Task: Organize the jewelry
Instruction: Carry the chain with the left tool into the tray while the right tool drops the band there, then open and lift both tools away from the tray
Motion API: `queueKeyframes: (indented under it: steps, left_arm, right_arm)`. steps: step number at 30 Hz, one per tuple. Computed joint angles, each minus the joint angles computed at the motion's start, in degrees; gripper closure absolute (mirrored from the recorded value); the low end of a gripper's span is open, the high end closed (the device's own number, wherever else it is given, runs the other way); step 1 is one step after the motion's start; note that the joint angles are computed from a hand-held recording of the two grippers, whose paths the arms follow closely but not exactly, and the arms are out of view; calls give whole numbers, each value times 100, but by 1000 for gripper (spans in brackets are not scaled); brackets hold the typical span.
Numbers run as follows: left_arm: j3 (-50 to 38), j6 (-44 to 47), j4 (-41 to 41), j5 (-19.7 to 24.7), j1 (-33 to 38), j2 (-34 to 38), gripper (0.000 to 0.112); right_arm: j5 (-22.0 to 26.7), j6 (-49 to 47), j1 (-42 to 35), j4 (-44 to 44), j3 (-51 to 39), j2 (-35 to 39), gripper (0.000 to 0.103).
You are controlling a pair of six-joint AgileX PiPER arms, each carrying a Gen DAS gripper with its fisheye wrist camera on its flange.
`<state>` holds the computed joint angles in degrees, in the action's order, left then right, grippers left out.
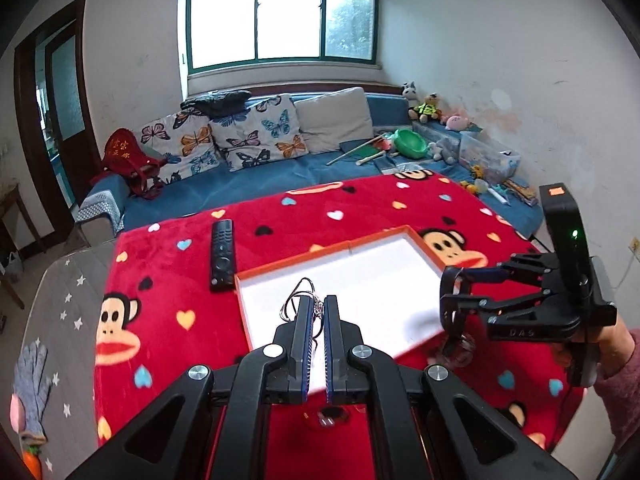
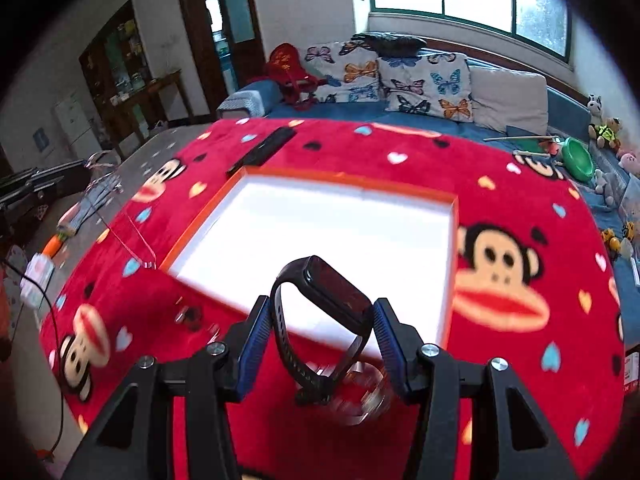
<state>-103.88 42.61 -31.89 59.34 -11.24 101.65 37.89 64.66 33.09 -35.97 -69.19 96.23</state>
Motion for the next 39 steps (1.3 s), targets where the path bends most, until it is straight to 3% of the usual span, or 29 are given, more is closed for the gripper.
queueKeyframes:
  steps: [6,13,21,27,30,32,34,39]
  left_arm:
    - [-1257,-612,514,264,-186,1201,108]
    - [-1387,-704,820,263,-394,1990,108]
    - [-1499,-934,1225,180,-544,2539,108]
    - [-1729,-1047,1395,213,-569,2819,106]
    - [-1956,-1142,1426,423,-546,2967,97]
    - [-1900,-1164,1434,363,-547,2928,65]
    - [-1494,-1119,1433,6,-553,2677,51]
    - [-620,-850,1310,-403,-527,1975,51]
  right_arm:
    - [-342,-904,-690,679,-386,447,47]
    - [-235,-1608,-1188,1396,-852,1053,47]
    - [132,-1625,-1259,1125,-1276,1612,46]
    - [198,-1534,-1209,956,-1200,1511,37]
    - [277,-1405,-1142,761,-1097,1372,30]
    - [337,-1371,-1099,696,-1064,1283,28]
    - [406,-1277,-1014,581,-987,1128,28]
    - [509,-1266,-769,616,-800,717,28]
